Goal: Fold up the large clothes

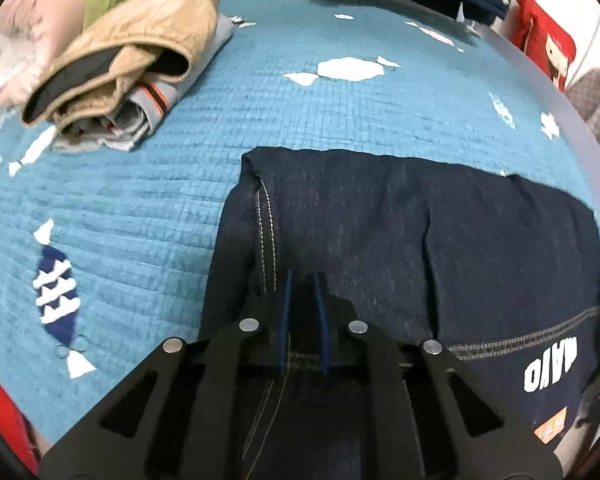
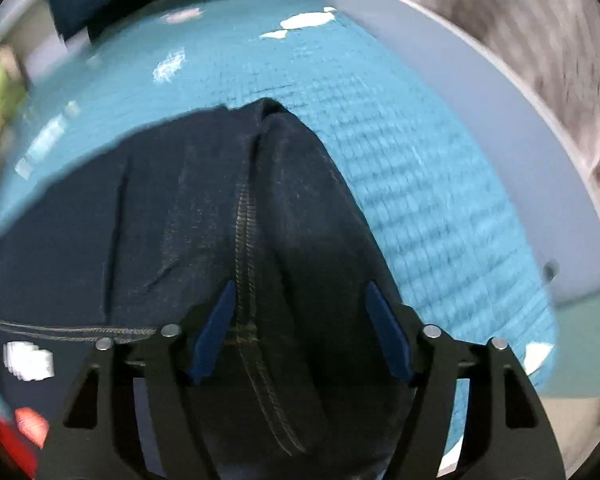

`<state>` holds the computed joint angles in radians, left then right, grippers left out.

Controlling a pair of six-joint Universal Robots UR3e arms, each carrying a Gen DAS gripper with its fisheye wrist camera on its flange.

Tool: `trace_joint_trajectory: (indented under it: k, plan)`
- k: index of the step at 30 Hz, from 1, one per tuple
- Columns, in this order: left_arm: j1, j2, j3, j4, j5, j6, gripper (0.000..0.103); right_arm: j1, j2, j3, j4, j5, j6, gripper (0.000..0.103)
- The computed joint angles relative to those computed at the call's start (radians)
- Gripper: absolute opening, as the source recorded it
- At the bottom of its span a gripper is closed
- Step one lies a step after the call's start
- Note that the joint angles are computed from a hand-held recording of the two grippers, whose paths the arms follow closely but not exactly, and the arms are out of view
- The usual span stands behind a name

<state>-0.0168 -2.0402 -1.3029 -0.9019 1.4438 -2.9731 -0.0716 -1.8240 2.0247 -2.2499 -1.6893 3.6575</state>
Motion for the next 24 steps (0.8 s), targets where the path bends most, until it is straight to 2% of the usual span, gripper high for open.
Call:
trace_joint_trajectory:
  k: [1,2,4,6,8,11,14,16,17,19,20,22,23,24]
  plan:
    - [-0.013,0.005,0.008,-0.012,0.015,0.008,0.019,-0.013,-0.03,-0.006,0.043,0.003,0.014,0.066]
    - [-0.021,0.012,0.009,-0.02,0.02,0.01,0.033,-0.02,-0.051,-0.026,0.096,-0.009,0.022,0.068]
    - [-0.023,0.051,-0.032,-0.016,0.01,0.0,0.054,-0.034,-0.095,-0.016,0.116,-0.009,0.007,0.073]
    - [-0.013,0.085,-0.061,-0.03,-0.025,-0.003,0.056,-0.113,-0.178,0.038,0.135,0.057,-0.051,0.079]
    - [-0.01,0.106,-0.073,-0.062,-0.037,0.001,0.063,-0.198,-0.228,0.056,0.217,0.136,-0.093,0.08]
    - [-0.012,0.134,-0.106,-0.067,-0.035,0.012,0.063,-0.321,-0.281,0.122,0.294,0.242,-0.147,0.08]
    - [-0.011,0.144,-0.116,-0.088,-0.042,0.01,0.063,-0.399,-0.361,0.177,0.302,0.333,-0.219,0.088]
    - [-0.011,0.145,-0.117,-0.099,-0.046,0.008,0.063,-0.426,-0.372,0.177,0.314,0.37,-0.233,0.09]
    - [-0.013,0.143,-0.113,-0.106,-0.046,0.006,0.063,-0.489,-0.419,0.2,0.342,0.465,-0.278,0.09]
    - [-0.017,0.133,-0.095,-0.132,-0.041,-0.001,0.063,-0.67,-0.515,0.248,0.508,0.73,-0.445,0.089]
    - [-0.021,0.127,-0.082,-0.145,-0.034,-0.007,0.063,-0.714,-0.518,0.267,0.567,0.818,-0.494,0.089]
    - [-0.021,0.122,-0.068,-0.151,-0.038,-0.012,0.063,-0.712,-0.478,0.286,0.528,0.837,-0.493,0.089]
    - [-0.02,0.122,-0.067,-0.147,-0.042,-0.013,0.063,-0.737,-0.486,0.3,0.553,0.868,-0.523,0.09]
    - [-0.02,0.12,-0.062,-0.145,-0.043,-0.012,0.063,-0.804,-0.516,0.316,0.644,0.938,-0.595,0.09]
